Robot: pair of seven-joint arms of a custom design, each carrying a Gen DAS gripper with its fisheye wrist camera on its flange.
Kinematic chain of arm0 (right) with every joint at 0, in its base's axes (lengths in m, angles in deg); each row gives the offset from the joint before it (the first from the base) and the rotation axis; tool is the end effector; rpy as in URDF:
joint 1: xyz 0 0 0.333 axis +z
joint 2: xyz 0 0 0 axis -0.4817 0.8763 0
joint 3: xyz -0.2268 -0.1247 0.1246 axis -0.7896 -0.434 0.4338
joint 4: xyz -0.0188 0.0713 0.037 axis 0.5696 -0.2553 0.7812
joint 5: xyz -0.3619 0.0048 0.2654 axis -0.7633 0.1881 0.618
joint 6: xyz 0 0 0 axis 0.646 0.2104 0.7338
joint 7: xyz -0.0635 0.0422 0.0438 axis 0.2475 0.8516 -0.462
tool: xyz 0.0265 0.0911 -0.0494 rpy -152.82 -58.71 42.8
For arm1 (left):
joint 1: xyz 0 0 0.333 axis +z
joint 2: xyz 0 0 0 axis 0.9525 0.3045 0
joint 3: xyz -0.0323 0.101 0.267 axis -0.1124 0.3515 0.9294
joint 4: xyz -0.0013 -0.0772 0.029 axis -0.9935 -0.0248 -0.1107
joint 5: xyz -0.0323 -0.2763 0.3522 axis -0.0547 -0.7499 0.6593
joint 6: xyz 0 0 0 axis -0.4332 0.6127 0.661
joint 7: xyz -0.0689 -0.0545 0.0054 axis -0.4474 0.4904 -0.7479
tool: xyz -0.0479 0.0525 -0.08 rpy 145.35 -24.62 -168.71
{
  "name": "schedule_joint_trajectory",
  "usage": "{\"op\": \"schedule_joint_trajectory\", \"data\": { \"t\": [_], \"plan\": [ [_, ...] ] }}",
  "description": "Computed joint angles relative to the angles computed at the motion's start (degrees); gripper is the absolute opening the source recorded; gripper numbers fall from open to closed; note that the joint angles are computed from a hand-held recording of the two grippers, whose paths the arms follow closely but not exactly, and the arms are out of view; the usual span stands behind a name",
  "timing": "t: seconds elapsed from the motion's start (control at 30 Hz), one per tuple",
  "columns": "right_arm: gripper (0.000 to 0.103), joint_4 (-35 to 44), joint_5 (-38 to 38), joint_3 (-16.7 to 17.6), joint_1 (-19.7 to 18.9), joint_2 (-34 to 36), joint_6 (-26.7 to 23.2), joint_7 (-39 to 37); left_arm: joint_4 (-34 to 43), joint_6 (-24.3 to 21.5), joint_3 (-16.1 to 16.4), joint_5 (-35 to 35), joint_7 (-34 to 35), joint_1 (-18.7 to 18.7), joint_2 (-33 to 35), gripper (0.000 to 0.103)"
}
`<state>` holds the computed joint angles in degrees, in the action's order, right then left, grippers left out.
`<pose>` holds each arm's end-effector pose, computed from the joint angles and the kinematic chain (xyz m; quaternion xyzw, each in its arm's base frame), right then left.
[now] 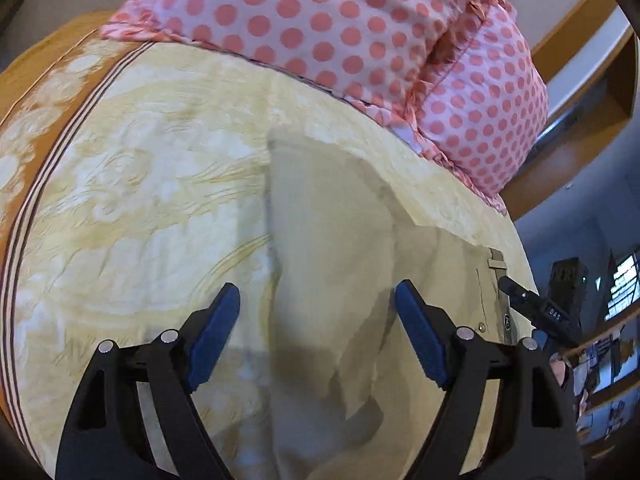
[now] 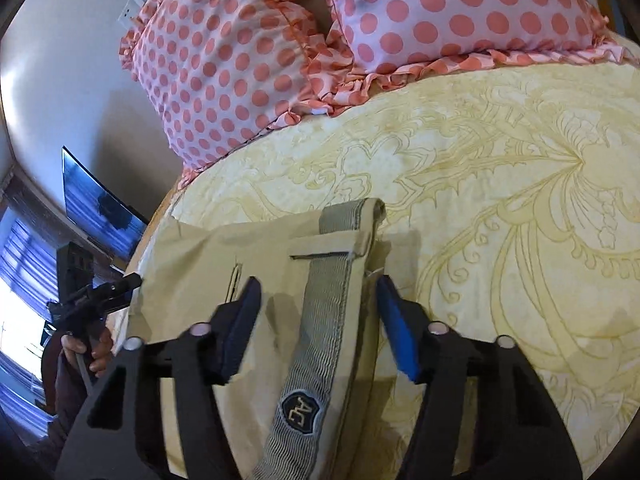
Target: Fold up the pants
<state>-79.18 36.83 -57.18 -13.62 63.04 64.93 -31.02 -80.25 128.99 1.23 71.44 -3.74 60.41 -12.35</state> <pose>0.5977 0.2048 0.4400 -0.7570 0.4688 0.0758 0.4488 0.4253 -0.2298 0.4821 -0.7948 0.4609 -0.3832 0.0951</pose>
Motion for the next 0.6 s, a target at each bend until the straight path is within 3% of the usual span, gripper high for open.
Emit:
{"op": "schedule_joint_trajectory", "data": {
  "t": [0.07, 0.13, 0.23, 0.33, 0.37, 0.43, 0.47, 0.57, 0.6],
  "plan": [
    [0.039, 0.3, 1.8, -0.6, -0.5, 0.1, -2.7, -1.5, 1.0, 2.5, 2.7, -1.8, 3.5, -2.5, 2.4, 0.080],
    [0.039, 0.7, 2.8, -0.9, -1.0, 0.5, -4.4, -1.7, 2.5, 3.9, 5.4, -4.0, 7.9, -5.0, 5.0, 0.080],
    [0.038, 3.2, 2.6, -0.7, -1.8, 3.1, -5.7, 1.9, 3.3, 4.8, 6.0, -6.0, 10.6, -5.1, 6.3, 0.080],
    [0.035, 4.5, 2.5, -0.1, -2.5, 4.1, -7.0, 2.1, 2.9, 8.3, 9.3, -11.2, 14.4, -7.8, 7.3, 0.078],
    [0.027, 4.7, 2.5, 0.0, -2.7, 4.1, -7.7, 1.8, 2.4, 10.0, 10.6, -13.3, 15.5, -9.0, 7.5, 0.070],
    [0.026, 4.8, 3.7, 0.1, -3.2, 4.4, -9.5, 0.9, 1.5, 11.7, 11.3, -15.9, 16.2, -9.5, 7.4, 0.055],
    [0.021, 5.0, 4.0, 0.1, -3.4, 4.7, -10.0, 1.1, 0.9, 12.2, 11.4, -17.2, 15.9, -9.6, 7.3, 0.033],
    [0.017, 5.9, 6.9, 0.0, -4.5, 5.7, -13.5, 1.9, -0.6, 15.0, 13.5, -20.7, 17.0, -11.9, 6.6, 0.017],
    [0.016, 6.2, 7.8, 0.0, -4.9, 5.8, -14.6, 1.9, -0.7, 15.3, 13.7, -21.0, 17.3, -12.1, 6.2, 0.016]
  ]
}}
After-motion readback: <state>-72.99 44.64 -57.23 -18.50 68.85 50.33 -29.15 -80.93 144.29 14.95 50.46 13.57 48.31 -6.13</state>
